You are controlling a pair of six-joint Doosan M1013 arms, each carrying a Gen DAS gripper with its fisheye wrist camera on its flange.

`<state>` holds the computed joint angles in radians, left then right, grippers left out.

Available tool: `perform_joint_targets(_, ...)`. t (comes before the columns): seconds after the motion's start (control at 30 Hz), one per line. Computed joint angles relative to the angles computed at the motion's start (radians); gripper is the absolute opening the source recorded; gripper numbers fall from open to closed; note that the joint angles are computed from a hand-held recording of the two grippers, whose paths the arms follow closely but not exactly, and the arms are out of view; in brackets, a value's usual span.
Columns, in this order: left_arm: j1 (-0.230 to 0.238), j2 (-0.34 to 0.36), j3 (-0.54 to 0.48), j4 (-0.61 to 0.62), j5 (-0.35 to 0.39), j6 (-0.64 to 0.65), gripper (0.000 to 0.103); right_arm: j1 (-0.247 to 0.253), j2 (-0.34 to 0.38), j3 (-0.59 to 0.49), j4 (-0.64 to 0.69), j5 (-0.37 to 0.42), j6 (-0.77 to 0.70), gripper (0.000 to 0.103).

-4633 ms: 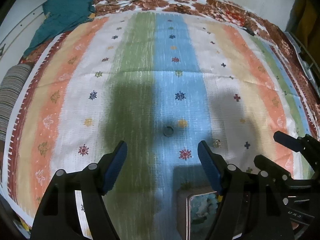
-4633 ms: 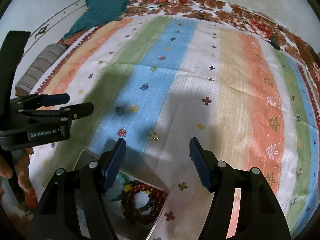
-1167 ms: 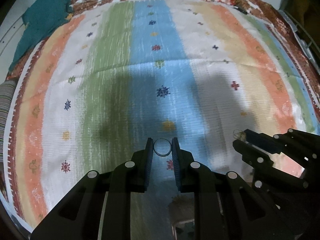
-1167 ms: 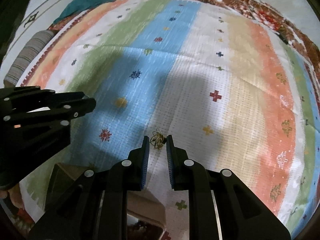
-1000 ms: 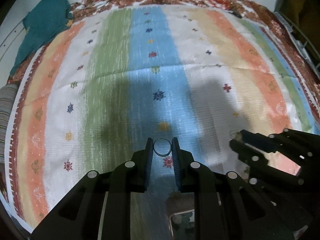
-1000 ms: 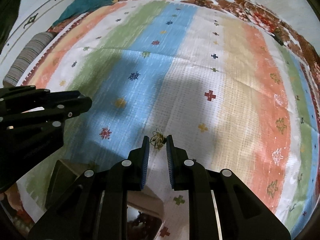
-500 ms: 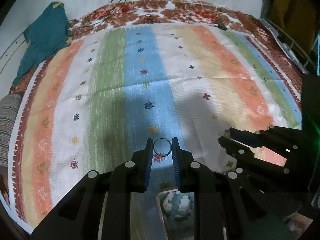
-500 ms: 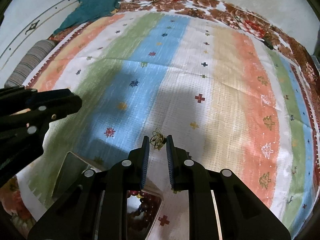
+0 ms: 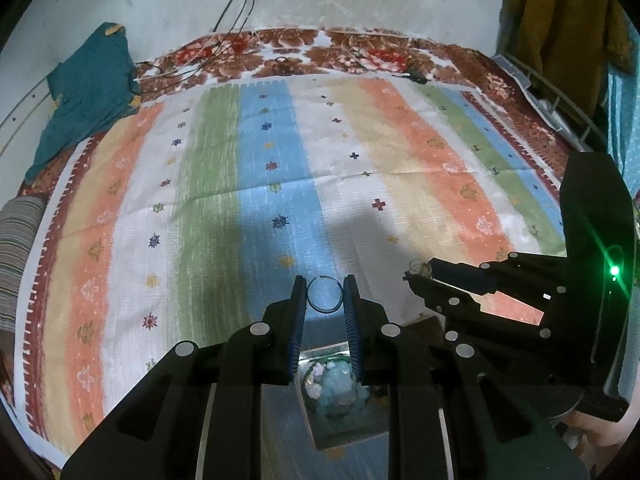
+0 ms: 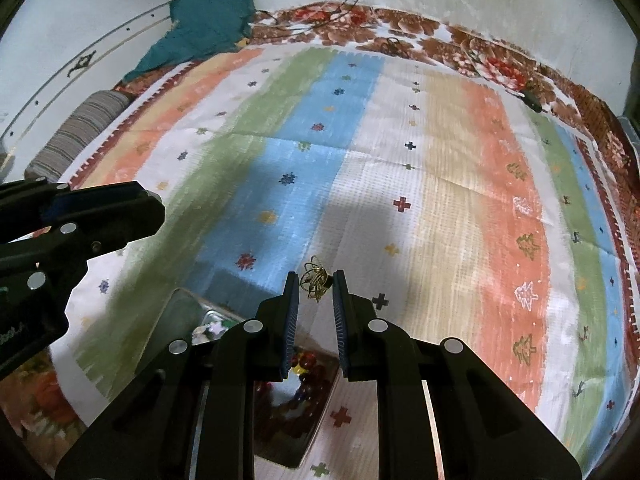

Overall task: Organize jewelry
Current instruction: 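Lift the ring and charm and carry them over the silver tin, then open both tools to drop the ring and charm into the tin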

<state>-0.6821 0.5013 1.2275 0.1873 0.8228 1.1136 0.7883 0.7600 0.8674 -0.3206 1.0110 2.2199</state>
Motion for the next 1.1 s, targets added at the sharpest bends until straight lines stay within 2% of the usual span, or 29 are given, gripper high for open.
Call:
perform_joint_targets(0.53, -0.025, -0.065, 0.081, 0.002, -0.064, 0.002, 0.018, 0.027, -0.069, 0.102, -0.006, -0.079, 0.012, 0.018)
perform_joint_targets(0.8, -0.028, -0.064, 0.082, -0.021, -0.051, -0.004, 0.018, 0.029, -0.075, 0.118, 0.020, -0.096, 0.023, 0.018)
perform_joint_targets(0.83, -0.027, -0.064, 0.081, -0.028, -0.048, -0.004, 0.018, 0.029, -0.076, 0.118, 0.024, -0.095, 0.023, 0.019)
perform_joint_targets(0.93, -0.023, -0.067, 0.083, -0.037, -0.046, -0.018, 0.026, 0.029, -0.083, 0.130, 0.018, -0.099, 0.032, 0.034)
perform_joint_targets(1.1, -0.017, -0.084, 0.106, -0.040, -0.057, -0.044, 0.030, 0.032, -0.103, 0.161, 0.000, -0.111, 0.052, 0.038)
